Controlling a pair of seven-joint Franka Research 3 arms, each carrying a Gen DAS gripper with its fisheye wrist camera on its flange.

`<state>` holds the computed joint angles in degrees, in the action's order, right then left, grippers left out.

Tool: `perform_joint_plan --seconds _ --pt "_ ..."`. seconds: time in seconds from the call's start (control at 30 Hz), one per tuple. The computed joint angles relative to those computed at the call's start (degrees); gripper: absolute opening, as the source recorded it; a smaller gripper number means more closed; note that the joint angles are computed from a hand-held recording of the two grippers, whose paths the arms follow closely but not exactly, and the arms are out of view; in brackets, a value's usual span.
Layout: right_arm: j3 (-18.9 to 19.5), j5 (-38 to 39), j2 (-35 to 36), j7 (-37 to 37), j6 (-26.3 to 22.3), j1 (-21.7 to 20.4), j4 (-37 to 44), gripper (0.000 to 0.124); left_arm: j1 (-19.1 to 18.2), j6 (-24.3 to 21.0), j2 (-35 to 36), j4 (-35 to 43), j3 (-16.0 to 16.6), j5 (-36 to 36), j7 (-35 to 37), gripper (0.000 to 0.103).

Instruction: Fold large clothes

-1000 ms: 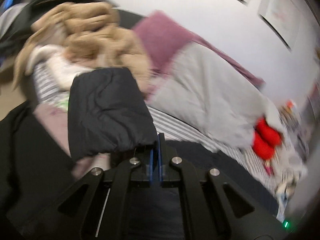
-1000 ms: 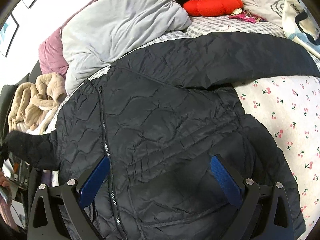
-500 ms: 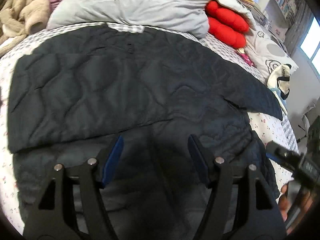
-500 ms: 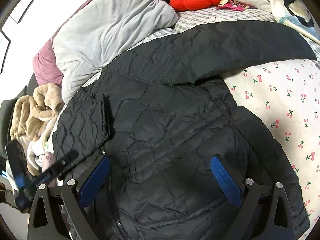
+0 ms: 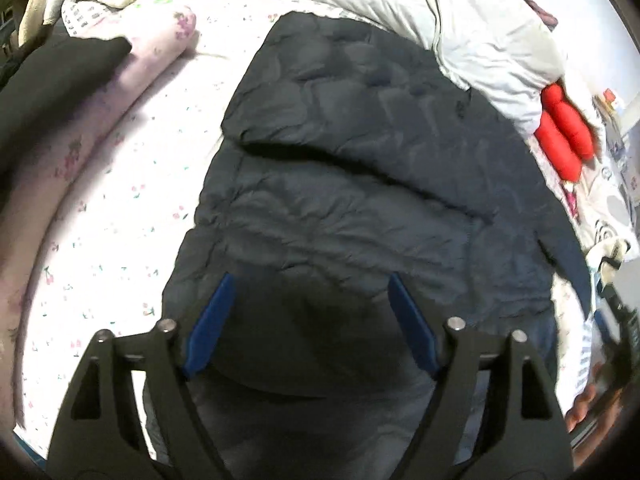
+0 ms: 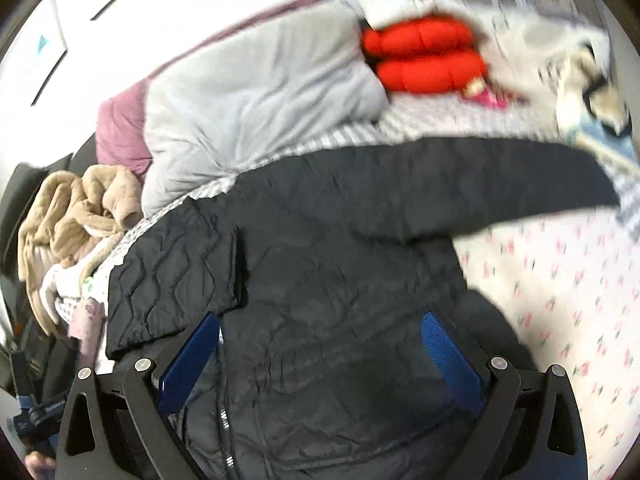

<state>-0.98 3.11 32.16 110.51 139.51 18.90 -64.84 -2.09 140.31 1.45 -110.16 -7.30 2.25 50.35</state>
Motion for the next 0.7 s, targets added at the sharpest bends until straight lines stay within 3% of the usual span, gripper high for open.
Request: perform_joint_plan --seconds 0.1,0.13,0.23,0.3,0.33,0.4,0.47,0.53,0.6,0.67,0.7 --pt "-1.6 -3.4 2.8 0.6 -6.5 1.4 5.3 0.103 0.2 1.7 -0.4 -1.8 0.0 -2.5 0.7 0.080" --pt "-2.5 -5.1 1.8 1.6 -5.2 2.2 3.8 0.103 0.0 2.9 -0.7 -2.3 -0.1 -1.7 0.0 0.080" --pt "-6.6 -13.8 -4.3 7.1 7.0 5.7 -6.7 0.103 -0.5 3.8 -0.3 -1.5 -0.4 3.4 -2.0 0.080" --pt "-6.9 -16.7 -5.4 8.4 9.9 5.8 -8.8 0.103 -0.7 3.4 0.5 -0.6 -0.4 5.4 -3.0 0.080" --pt "-5.2 -15.1 -4.6 6.3 8.8 4.4 -7.7 0.103 -0.8 3.5 0.7 -0.6 -0.4 5.7 -3.4 0.080" --pt "-1.6 -9.0 -0.9 1.6 0.4 0.9 -1.7 0.103 -0.7 3.9 1.0 -0.7 -0.3 5.2 -3.6 0.080" --pt "-1.5 -6.0 0.2 3.0 -2.2 -0.3 -0.4 0.103 -0.5 5.5 0.9 -1.1 -0.2 4.6 -3.6 0.080" --pt "-3.2 -6.2 -2.0 7.2 2.1 -0.1 -4.4 0.103 -0.6 7.2 0.4 -1.4 0.0 8.9 -6.8 0.080" --pt "-6.5 -10.3 -5.9 12.8 10.7 1.5 -10.9 0.103 -0.8 7.8 0.1 -1.5 0.1 12.9 -9.4 0.089" --pt "-6.4 -10.6 -6.7 14.1 13.2 0.5 -12.6 0.103 -0.6 8.5 0.3 -1.4 0.0 13.2 -8.6 0.100" --pt "-5.0 -8.4 -6.2 12.8 11.8 -1.2 -11.8 0.103 -0.5 8.5 0.7 -1.0 0.0 11.1 -6.6 0.101"
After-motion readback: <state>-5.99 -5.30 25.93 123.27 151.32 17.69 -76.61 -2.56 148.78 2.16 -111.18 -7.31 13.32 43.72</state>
